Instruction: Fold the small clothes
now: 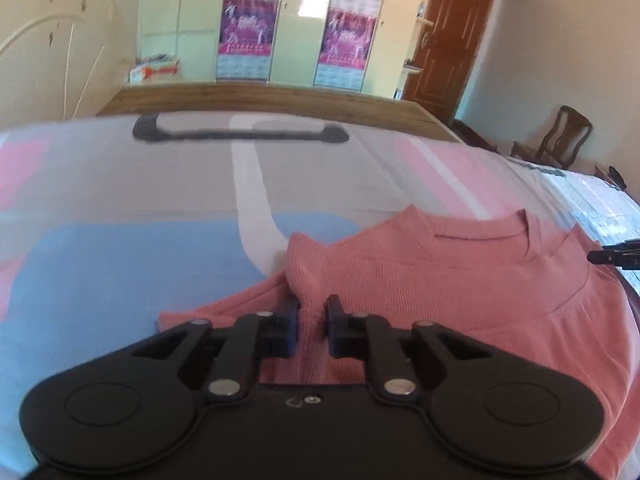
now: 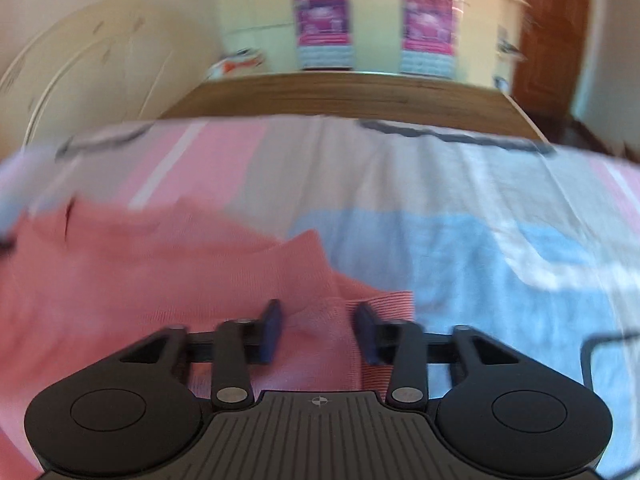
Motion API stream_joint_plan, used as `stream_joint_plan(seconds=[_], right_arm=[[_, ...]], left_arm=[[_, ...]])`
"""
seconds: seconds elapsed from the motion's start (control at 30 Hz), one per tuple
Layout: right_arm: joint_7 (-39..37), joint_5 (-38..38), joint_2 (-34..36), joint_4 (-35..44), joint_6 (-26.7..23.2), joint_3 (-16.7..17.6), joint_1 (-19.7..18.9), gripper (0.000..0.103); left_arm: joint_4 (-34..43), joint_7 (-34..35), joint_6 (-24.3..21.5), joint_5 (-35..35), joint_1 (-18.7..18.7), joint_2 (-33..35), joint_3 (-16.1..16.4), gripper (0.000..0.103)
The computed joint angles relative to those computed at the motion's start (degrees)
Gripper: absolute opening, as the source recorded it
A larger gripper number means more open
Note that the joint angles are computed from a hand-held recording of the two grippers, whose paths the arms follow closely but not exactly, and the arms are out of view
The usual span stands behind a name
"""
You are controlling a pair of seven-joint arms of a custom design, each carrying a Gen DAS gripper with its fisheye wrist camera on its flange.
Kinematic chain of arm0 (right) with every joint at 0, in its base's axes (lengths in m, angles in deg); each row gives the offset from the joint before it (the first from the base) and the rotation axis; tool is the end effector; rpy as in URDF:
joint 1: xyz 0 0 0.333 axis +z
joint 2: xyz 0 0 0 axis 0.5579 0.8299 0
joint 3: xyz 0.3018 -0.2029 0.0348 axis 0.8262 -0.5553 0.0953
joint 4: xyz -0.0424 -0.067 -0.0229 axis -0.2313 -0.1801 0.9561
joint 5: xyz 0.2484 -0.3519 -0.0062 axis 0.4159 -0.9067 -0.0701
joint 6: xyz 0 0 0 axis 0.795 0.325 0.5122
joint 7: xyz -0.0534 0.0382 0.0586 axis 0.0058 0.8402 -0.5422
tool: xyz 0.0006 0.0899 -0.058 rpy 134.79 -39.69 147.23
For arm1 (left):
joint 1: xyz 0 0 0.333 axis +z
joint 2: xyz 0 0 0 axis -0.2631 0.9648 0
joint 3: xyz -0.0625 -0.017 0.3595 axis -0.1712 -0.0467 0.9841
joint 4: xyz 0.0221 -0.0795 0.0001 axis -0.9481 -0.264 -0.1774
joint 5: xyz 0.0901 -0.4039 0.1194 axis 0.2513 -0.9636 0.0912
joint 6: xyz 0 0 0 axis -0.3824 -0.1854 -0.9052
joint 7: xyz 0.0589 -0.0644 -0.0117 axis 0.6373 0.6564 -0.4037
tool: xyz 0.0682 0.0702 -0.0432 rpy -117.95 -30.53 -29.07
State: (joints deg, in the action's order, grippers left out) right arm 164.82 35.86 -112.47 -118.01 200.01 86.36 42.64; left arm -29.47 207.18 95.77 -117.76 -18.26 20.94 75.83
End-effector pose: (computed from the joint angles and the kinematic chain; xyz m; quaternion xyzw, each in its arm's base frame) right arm 0.3919 0.1827 0.4782 -0.5481 0.7524 -0.2617 0.2551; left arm 0.6440 -0.1550 0.4407 -0.3901 0.8224 -0.3987 0.1119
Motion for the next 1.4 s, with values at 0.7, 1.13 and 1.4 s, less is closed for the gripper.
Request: stream_joint_plan(seconds=[0.7, 1.13, 1.4], right_arm=[[20.4, -17.4, 5.2, 4.8, -14.2, 3.1, 1.9, 0.016], [8.5, -23.2, 15.9, 13.6, 6.0, 0.2, 8.4, 0.034], [16.3, -15.7, 8.2, 7.4, -10.0, -1.7, 6.3, 0.044]], left_arm=[[-0.1, -7.6, 13.5, 3.5, -3.6, 2.6, 0.5, 0.028], [-6.6, 10.0, -1.0, -4.3, -6.1, -5.0, -2.8, 0.046], [-3.4, 6.9, 4.5, -7.2, -4.9, -1.0, -1.1, 0.061]])
